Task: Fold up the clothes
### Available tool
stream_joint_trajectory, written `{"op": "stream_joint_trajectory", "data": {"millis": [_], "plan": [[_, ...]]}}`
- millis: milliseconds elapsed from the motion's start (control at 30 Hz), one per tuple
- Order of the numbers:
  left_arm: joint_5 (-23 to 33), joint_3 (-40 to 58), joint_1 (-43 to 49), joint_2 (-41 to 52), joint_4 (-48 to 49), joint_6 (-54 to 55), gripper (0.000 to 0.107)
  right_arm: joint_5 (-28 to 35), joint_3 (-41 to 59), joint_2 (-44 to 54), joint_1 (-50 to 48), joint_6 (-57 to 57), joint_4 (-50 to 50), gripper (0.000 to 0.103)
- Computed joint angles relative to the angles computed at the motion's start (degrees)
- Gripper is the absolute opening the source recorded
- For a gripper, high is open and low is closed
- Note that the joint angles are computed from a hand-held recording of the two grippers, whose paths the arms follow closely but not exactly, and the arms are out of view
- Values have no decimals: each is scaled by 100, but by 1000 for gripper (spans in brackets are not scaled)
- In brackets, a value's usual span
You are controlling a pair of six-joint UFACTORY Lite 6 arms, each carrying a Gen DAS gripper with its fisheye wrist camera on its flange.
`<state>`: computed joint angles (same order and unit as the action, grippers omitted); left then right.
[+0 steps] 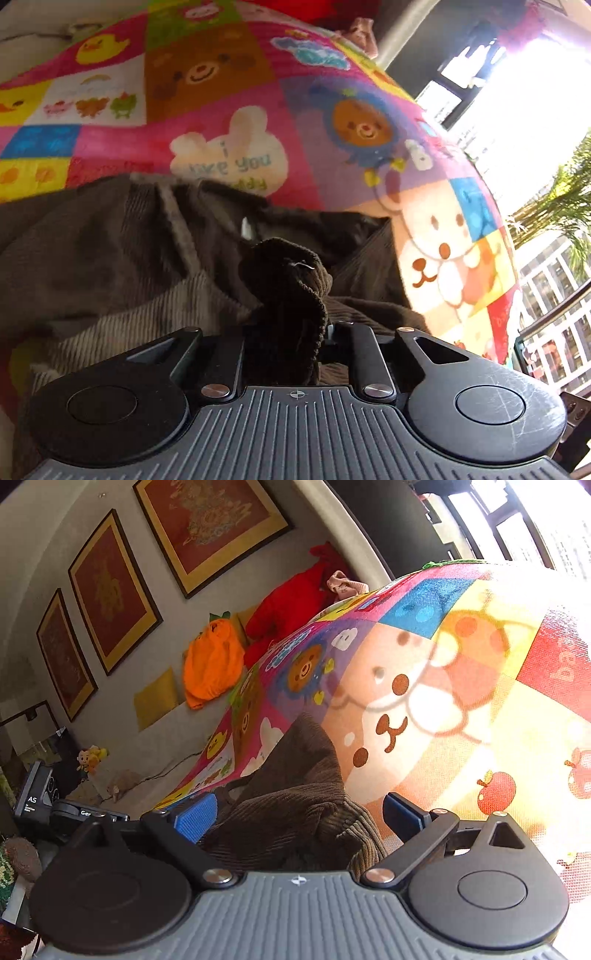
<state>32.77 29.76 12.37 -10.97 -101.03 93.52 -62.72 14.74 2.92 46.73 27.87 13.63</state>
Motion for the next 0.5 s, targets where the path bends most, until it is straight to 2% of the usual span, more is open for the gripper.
{"op": "stream_joint_trajectory", "data": {"millis": [133,200,233,267,333,367,433,500], "plan": [[292,-412,-638,-1865,-1638,2396,17,-149,-12,117,-80,160,29,97],[766,-879,-542,-2269,-2305,3595,18,-278,-43,146,-12,129,125,98],[1089,-1103,-367,-2274,-2448,4047,23,-285,-32,163,23,91,174,98],[1391,-1325,-51,-2078,-2351,4258,33,-273,-13,180,59,46,223,98],[1881,-1624,666,-1538,-1933,4600,45,-233,29,204,128,-61,285,98],[1838,-1740,1030,-1196,-1773,4822,49,-211,51,216,162,-115,313,99],[1600,-1802,1719,-492,-1610,5234,50,-170,94,242,240,-227,380,99],[1374,-1615,2512,47,-1082,4999,53,-118,144,269,343,-347,477,99]]}}
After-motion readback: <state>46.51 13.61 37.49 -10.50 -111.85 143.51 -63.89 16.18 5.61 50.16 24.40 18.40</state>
